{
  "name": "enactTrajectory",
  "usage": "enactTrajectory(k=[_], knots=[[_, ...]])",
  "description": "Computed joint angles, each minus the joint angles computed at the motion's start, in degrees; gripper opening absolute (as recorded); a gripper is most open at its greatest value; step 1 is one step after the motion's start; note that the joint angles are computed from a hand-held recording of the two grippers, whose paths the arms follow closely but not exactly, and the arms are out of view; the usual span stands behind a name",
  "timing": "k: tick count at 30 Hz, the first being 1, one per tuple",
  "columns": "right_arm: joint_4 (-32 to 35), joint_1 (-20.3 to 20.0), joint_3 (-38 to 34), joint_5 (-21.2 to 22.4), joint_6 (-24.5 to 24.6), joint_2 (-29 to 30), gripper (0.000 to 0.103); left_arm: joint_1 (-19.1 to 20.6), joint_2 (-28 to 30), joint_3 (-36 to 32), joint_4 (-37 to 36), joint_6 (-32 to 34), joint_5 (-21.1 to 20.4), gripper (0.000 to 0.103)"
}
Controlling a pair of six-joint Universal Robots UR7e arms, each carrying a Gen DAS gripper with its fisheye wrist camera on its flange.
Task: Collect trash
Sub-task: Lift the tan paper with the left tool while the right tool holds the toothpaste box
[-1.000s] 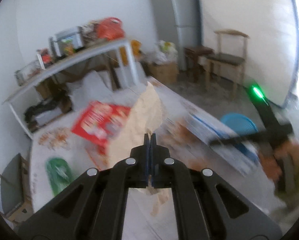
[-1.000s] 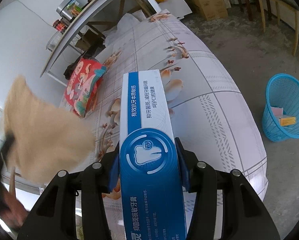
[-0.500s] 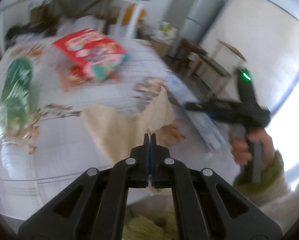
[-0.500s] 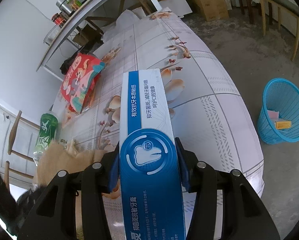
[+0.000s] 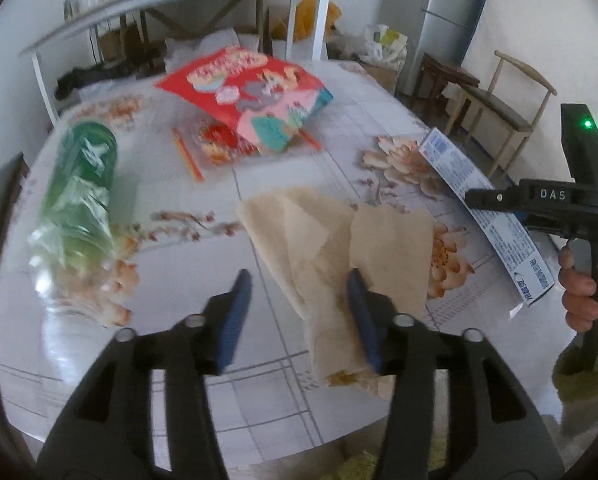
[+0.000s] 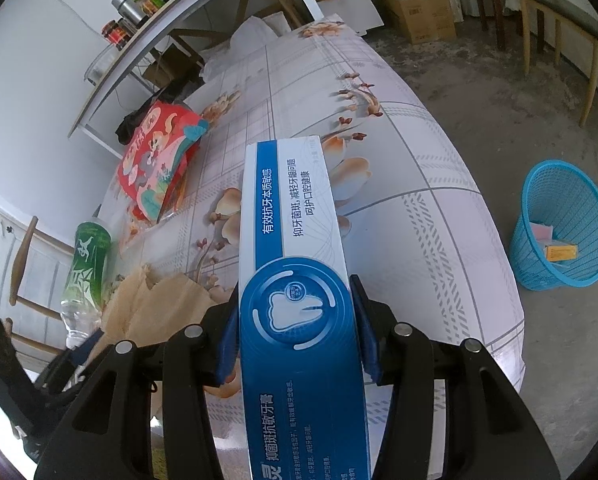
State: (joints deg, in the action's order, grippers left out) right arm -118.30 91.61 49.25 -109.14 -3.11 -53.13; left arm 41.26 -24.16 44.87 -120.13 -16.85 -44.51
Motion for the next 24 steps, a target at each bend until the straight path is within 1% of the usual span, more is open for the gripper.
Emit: enactTrajectory(k=[1, 5, 7, 9, 10, 12, 14, 17, 19, 23, 24], knots=[[0.01, 0.0, -0.03, 0.01, 0.03, 0.04, 0.048, -0.31, -0.38, 0.9, -1.77, 1.1, 1.25, 0.055], [-0.13, 0.01, 0.05, 0.02, 0.04, 0.02, 0.048, -1.6, -1.44, 3.54, -8.06, 5.67, 6.31, 0.056], [-0.09, 0.0, 0.01, -0.01, -0.01, 0.03, 0.048, -1.99, -1.73, 4.22, -10.92, 7.65, 7.31, 0.056], [-0.06, -0.01, 0.0, 0.01, 0.02, 0.02, 0.048, -2.31, -2.06, 4.95, -13.79, 10.08, 6.6, 0.056], [-0.06, -0.01, 0.0, 0.01, 0.02, 0.02, 0.048, -2.35, -2.12, 5.06, -14.57, 11.28, 5.29, 0.059], [-0.06, -0.01, 0.0, 0.01, 0.02, 0.02, 0.048, -2.34, -1.85, 4.27, -12.19, 11.71, 2.22, 0.065], [-0.1, 0.0, 0.04, 0.02, 0.0, 0.01, 0.048, -2.14, -1.19, 2.74, -7.9, 10.04, -0.68, 0.065], [-0.12, -0.02, 0.06, 0.07, 0.0, -0.01, 0.048, -2.18, -1.14, 3.35, -7.64, 9.69, -4.35, 0.065], [-0.1, 0.0, 0.04, -0.02, -0.05, 0.01, 0.048, -2.35, -0.7, 3.58, -8.53, 11.21, -4.26, 0.065], [-0.17, -0.01, 0.1, -0.07, -0.24, -0.04, 0.048, -2.39, 1.05, 2.44, -9.4, 14.13, -0.23, 0.066], [-0.17, -0.02, 0.12, -0.03, -0.27, -0.07, 0.048, -2.14, 1.68, 1.38, -8.13, 13.66, 0.19, 0.069]])
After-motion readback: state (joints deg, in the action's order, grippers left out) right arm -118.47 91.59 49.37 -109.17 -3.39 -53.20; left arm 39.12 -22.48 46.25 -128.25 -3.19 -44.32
